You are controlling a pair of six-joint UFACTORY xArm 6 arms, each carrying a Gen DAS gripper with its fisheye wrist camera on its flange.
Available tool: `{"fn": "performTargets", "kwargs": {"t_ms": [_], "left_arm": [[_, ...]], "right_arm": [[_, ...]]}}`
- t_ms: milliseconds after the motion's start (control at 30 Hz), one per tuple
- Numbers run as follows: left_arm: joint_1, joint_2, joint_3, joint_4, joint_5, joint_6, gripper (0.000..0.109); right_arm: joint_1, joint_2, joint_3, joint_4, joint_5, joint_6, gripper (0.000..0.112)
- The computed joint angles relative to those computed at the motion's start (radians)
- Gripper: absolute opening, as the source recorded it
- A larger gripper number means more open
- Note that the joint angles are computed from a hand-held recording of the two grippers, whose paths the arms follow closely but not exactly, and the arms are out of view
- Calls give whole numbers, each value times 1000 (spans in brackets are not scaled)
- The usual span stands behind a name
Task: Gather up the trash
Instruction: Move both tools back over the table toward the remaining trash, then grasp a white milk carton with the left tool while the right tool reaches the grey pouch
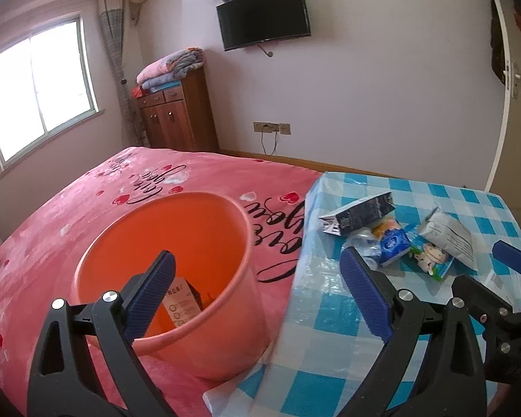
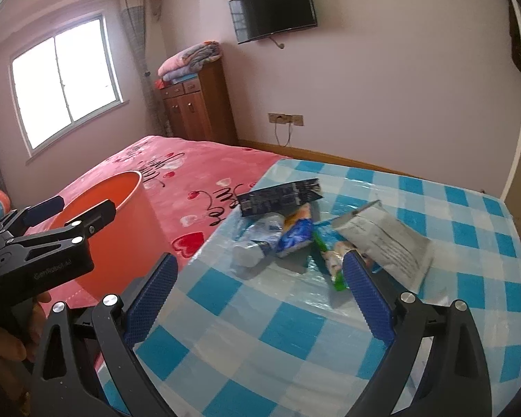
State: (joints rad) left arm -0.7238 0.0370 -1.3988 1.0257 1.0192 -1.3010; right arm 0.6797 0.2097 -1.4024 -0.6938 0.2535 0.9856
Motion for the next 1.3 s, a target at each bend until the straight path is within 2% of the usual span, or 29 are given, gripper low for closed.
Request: {"fn": "performTargets", "kwargs": {"t_ms": [300,667,767,1067,1200,1300], "left_arm": [[-33,60,-63,-15,14,51,96],[-60,145,-145,-41,-5,113,96],[-62,171,-168,-50,-30,136,96],[-13,278,-261,-161,-178,213,96],[24,390,-397,-237,-209,319,96],[48,517,-585,-309,-178,465,96]], "right_arm": [[-30,-64,85,-139,-12,147,95],[-94,-124,197,-229,-67,267,95],[-117,-138,226,-255,-78,305,95],[-208,-157,310,-328,-144,413,95],[-253,-157,341,-349,-200,441,95],[-272,-156,353,-359,-231,449,95]]}}
